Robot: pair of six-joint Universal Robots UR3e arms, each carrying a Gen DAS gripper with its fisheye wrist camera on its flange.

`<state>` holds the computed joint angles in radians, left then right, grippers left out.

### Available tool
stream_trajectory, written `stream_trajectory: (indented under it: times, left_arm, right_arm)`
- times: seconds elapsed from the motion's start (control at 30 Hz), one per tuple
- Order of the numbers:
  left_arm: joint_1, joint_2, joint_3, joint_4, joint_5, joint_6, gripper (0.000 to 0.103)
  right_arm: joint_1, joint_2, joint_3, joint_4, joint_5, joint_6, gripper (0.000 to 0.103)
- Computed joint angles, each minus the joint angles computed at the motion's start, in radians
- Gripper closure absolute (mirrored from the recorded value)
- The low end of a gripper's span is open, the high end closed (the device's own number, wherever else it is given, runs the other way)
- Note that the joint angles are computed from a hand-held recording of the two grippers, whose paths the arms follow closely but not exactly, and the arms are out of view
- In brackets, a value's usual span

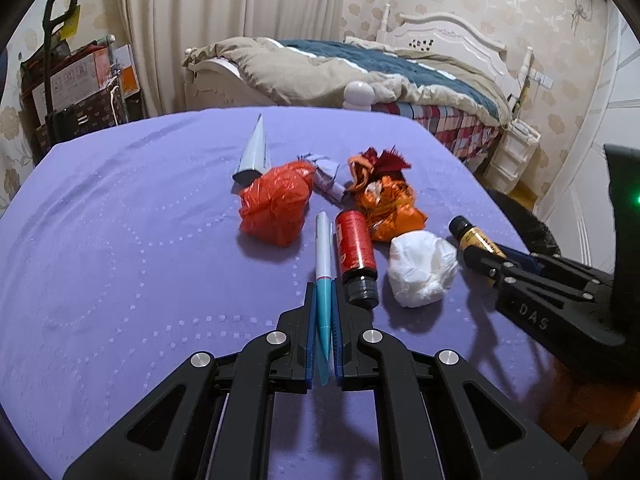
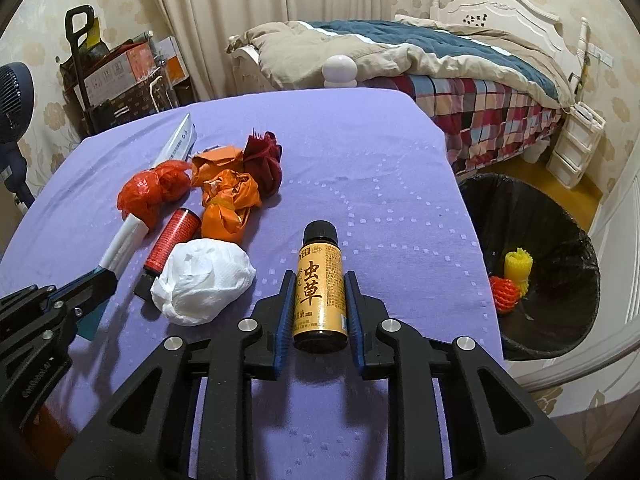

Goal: Collect trash
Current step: 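Carry the tube and bottle over the wastebasket and open both tools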

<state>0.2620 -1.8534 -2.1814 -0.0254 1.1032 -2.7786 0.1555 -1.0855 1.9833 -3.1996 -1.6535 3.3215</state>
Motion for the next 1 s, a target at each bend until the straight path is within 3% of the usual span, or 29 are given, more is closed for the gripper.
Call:
stream_trajectory:
  times: [0.53, 0.8, 1.0]
  left_arm:
    - [-0.025, 0.05, 0.01, 0.036, -0.039, -0.052, 0.096]
    - [-0.153, -0.006, 0.126, 0.04, -0.02, -0.108, 0.096]
    - [-0.308, -0.131, 0.309, 0.007, 0.034, -0.152, 0.095]
  right_arm:
    - [-0.017, -0.068, 0.077, -0.053, -0.016, -0.006, 0.08]
    - [-0.127, -0.186, 0.187, -0.115, -0.035, -0.036, 0.08]
    - [-0.265, -0.234, 0.256, -0.168, -0.03, -0.079, 0.08]
